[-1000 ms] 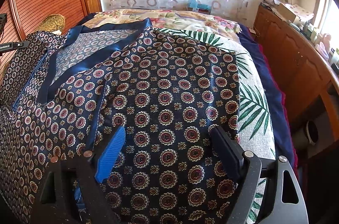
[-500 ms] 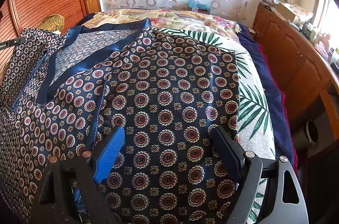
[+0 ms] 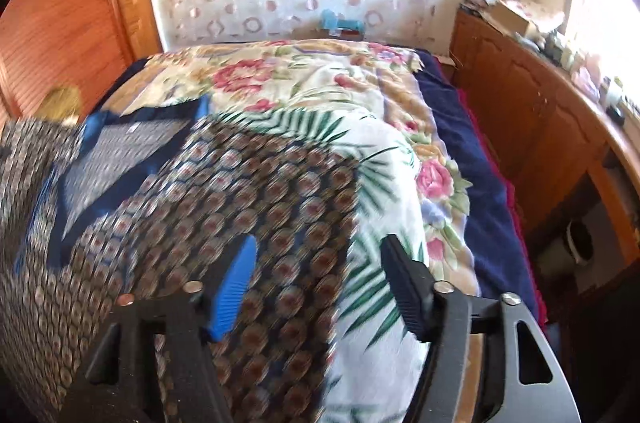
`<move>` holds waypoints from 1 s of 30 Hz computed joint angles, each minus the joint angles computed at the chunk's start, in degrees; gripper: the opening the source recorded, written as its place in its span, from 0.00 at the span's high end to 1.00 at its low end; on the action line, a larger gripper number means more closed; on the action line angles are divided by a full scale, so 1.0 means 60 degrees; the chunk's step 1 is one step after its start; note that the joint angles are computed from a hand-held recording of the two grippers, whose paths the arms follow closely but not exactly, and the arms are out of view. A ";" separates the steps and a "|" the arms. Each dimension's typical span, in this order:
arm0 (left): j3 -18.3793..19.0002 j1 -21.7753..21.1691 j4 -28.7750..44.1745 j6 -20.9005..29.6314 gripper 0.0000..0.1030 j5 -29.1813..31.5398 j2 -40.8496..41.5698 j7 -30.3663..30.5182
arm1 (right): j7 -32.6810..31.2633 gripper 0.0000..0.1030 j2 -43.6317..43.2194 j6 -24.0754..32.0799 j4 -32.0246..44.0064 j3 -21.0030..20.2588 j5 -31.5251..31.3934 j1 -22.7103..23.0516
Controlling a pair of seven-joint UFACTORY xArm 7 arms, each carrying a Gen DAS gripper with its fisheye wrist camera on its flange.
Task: Fold small clothes
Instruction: 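Lift the hem with the left tool while the right tool grasps the hem beside it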
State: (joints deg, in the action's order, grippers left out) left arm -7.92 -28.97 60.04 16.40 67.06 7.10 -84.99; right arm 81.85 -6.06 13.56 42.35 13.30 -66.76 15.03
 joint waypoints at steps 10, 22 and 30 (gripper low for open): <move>-0.0325 -0.0051 -0.0519 -0.0092 0.97 0.0782 -0.0596 -0.0954 | -0.1625 0.79 0.1286 0.0302 0.1003 -0.0666 0.1601 0.0495; -0.1339 0.0378 -0.1950 -0.0013 0.98 0.2014 -0.2536 -0.2814 | 0.1472 0.99 -0.1216 -0.0237 -0.0215 0.0253 -0.1222 0.0288; -0.2364 0.0837 -0.3667 0.0094 0.98 0.2170 -0.4859 -0.4237 | 0.1384 0.99 -0.5190 -0.0023 -0.2814 0.1205 0.0194 0.0863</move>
